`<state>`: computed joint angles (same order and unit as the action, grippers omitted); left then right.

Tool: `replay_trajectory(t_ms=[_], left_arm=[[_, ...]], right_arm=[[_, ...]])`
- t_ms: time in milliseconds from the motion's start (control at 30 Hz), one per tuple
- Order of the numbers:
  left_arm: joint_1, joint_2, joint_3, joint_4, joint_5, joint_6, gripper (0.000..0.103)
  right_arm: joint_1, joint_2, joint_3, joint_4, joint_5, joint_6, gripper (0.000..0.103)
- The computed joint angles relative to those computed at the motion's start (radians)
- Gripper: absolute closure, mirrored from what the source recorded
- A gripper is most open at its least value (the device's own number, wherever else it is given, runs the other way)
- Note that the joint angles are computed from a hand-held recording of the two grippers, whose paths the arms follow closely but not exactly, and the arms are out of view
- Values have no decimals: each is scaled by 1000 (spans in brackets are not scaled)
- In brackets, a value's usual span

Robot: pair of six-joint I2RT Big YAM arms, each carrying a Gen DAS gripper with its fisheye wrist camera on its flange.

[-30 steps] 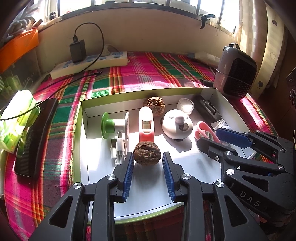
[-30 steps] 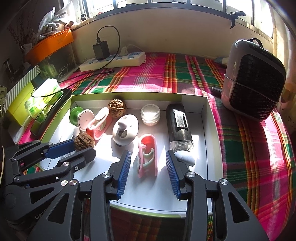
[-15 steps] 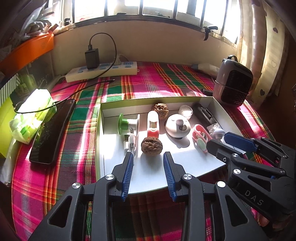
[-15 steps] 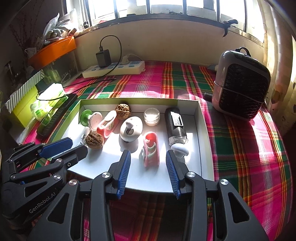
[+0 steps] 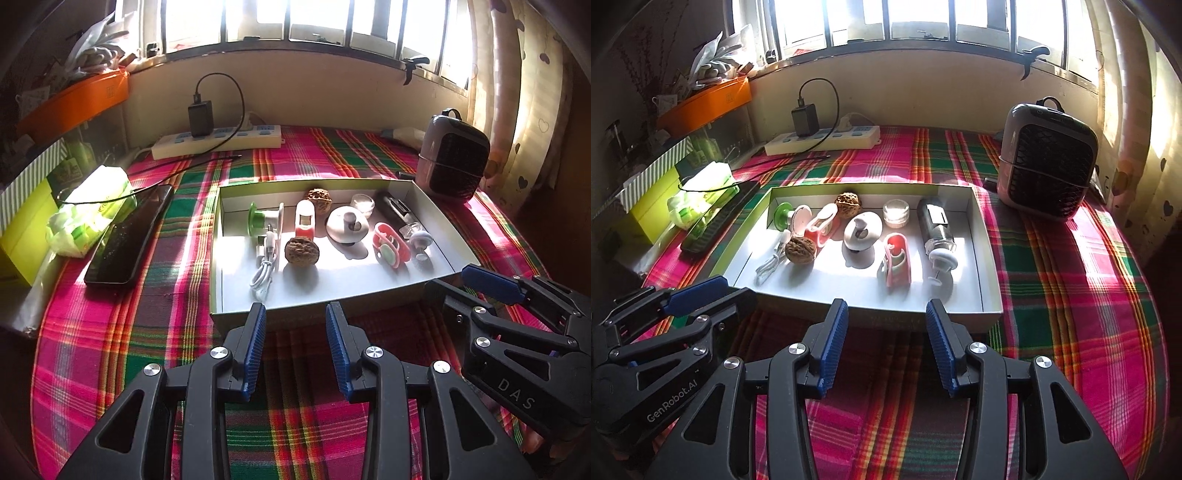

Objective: Organize objects
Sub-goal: 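Withdraw both open grippers back from the box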

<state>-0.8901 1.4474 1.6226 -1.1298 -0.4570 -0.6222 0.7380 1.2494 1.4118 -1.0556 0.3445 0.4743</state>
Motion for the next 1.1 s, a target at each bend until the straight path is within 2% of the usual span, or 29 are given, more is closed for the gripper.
replay_trajectory(t_ms=[100,700,900,1100], left_arm=[[-7,-10,-20,-9,20,-23,71],[-58,-45,-101,-43,29,-125,71],[-74,-48,-108,-51,8,-130,71],[-91,-43,-104,-66,-22,-144,70]], right_arm=[[11,-8,-16,-13,11,20,57],[47,-61,-103,-70,33,87,51],[55,-72,-121,-86,48,110,51],[61,-86,-134,-98,67,128,44]])
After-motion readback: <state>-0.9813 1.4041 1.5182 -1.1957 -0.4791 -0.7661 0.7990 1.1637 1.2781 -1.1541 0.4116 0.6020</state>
